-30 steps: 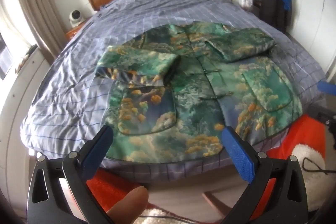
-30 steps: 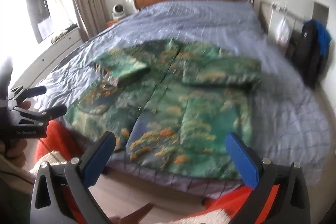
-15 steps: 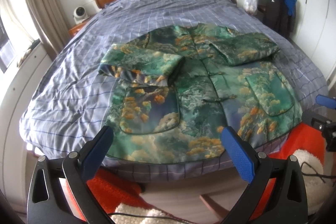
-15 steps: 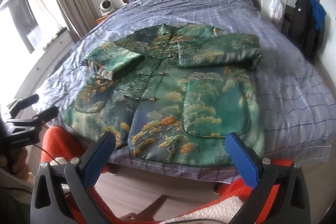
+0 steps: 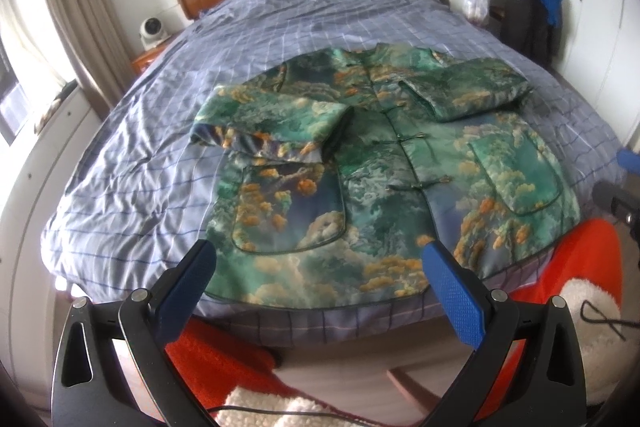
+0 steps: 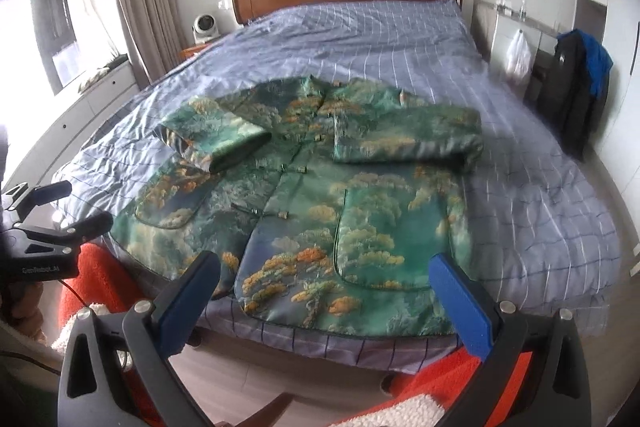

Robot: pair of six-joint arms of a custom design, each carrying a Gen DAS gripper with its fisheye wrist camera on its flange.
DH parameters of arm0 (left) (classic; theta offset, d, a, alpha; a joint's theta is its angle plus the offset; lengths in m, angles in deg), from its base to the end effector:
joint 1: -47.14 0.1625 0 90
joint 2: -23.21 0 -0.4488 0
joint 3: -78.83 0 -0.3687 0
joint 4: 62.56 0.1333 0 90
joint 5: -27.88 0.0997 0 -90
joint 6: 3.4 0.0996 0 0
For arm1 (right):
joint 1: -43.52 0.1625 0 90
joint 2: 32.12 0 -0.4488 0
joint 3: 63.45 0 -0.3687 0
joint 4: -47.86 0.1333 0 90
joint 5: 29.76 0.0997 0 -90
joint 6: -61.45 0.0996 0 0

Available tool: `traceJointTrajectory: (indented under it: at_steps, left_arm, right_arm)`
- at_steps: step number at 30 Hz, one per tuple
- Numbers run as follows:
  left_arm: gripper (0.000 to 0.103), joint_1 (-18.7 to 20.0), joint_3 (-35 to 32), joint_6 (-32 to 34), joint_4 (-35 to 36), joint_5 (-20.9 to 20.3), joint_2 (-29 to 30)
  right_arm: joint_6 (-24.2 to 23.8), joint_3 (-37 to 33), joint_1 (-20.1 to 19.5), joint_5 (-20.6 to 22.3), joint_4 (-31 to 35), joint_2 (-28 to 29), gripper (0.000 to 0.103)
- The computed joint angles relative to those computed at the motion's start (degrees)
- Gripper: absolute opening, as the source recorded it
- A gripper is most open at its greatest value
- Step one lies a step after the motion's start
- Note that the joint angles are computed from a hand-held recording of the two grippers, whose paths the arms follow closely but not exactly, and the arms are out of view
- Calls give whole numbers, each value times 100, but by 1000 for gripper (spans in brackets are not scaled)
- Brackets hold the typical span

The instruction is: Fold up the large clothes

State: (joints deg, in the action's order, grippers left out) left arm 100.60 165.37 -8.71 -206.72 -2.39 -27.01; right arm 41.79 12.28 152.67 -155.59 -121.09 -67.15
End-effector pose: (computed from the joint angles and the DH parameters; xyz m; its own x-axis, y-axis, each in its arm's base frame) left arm -0.2373 -0.6886 0.2718 -0.6126 0.0164 -0.7903 0.5123 0.7696 -0.3811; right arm 0.3252 -0.7078 0.1780 -0.7465 -0.1777 0.6412 -0.5403 0.7243 -0.4283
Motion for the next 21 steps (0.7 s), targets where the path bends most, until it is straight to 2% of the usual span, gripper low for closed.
traceJointTrajectory:
  at_steps: [6,11,16,21]
  left_arm:
    - [103,19,52,162,-198,-153,-44]
    - [103,61,-30,-108,59,-149,-52]
    - [103,85,-33,-290,29,-18,-30]
    - [103,103,-126,-465,460,-64,-45]
  right_arm:
    - [-449,-49,45,-206,-438,119,103]
    - [-747,-58,34,-233,-529,183,103]
    - [-516,-3,11,-26,-221,106,103]
    - [-447,12,6,0,-163,75,103]
